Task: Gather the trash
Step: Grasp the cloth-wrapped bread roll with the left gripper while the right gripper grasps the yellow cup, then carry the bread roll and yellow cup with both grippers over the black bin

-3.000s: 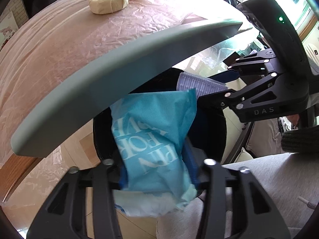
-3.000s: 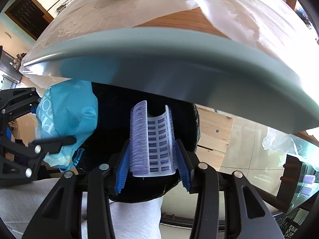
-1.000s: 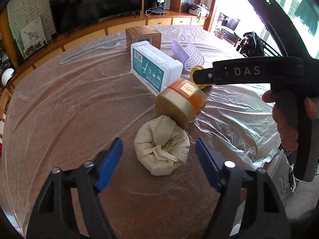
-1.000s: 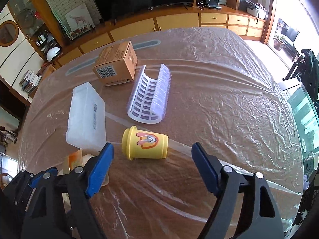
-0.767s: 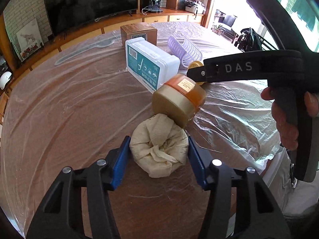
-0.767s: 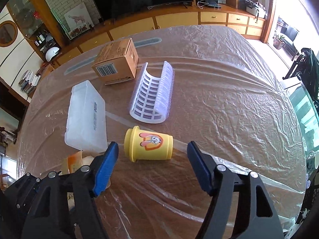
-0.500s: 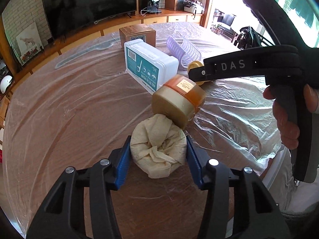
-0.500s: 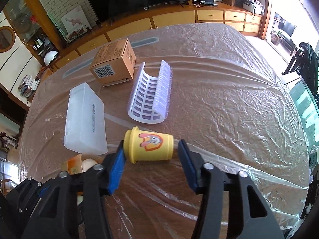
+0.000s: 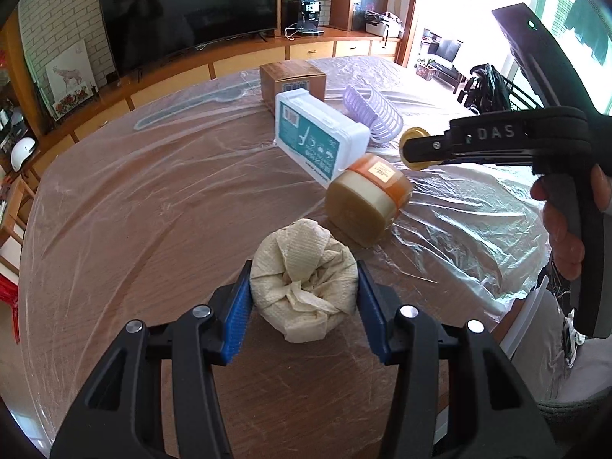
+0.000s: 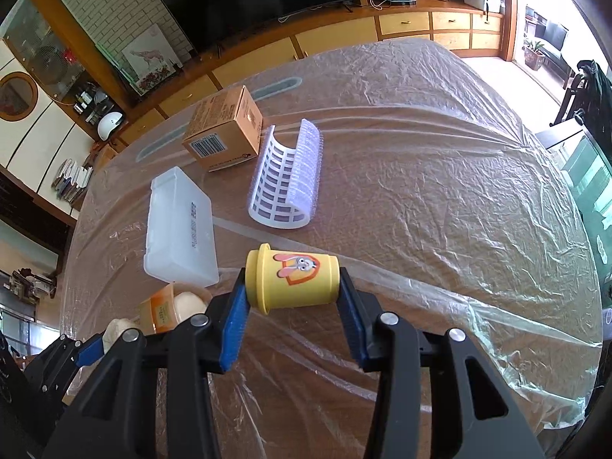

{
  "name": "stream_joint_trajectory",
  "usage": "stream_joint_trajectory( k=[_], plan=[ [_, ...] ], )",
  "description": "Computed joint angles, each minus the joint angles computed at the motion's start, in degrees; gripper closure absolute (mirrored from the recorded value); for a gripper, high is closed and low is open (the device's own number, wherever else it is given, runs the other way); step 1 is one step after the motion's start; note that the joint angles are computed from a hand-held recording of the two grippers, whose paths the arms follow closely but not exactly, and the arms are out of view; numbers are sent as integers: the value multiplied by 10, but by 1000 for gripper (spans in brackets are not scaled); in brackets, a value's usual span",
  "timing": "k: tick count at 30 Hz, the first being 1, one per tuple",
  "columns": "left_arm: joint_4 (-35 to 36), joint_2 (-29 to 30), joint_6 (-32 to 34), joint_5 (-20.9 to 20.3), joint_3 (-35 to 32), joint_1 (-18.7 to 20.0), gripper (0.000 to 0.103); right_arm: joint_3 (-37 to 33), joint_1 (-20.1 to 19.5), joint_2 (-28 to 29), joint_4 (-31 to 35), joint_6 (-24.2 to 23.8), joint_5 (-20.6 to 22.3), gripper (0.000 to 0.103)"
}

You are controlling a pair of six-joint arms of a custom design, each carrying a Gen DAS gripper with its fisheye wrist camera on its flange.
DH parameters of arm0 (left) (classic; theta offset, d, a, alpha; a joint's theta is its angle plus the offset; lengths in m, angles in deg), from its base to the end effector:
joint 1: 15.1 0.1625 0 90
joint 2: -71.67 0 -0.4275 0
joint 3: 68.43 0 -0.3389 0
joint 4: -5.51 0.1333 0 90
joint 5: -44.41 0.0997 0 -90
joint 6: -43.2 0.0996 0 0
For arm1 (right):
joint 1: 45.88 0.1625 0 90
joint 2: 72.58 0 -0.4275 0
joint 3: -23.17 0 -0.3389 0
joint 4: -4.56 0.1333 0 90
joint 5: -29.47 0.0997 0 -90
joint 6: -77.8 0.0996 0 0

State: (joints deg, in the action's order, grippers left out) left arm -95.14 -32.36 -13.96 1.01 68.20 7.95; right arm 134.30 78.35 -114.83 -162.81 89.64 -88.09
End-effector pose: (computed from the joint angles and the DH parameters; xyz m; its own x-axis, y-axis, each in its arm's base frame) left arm -0.1484 -0.2866 0.2939 -0.7274 0.0954 -0.6795 0.4468 0.8175 -0.3635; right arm 0.3816 -0.4058 0.0612 -0.8691 -0.2650 0.4176 -0.3862 0.8911 -0.2384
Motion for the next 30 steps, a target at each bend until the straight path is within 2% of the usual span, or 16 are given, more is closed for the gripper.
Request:
stream_joint_trajectory(
  k=[16,30],
  plan=[
    [83,-65,-73,3,-19,-12,51,33,13,-38,3,-29,34,60],
    [175,-115,-150,-13,-36,-72,51,64,46,-79,6,-51,78,60]
  ],
)
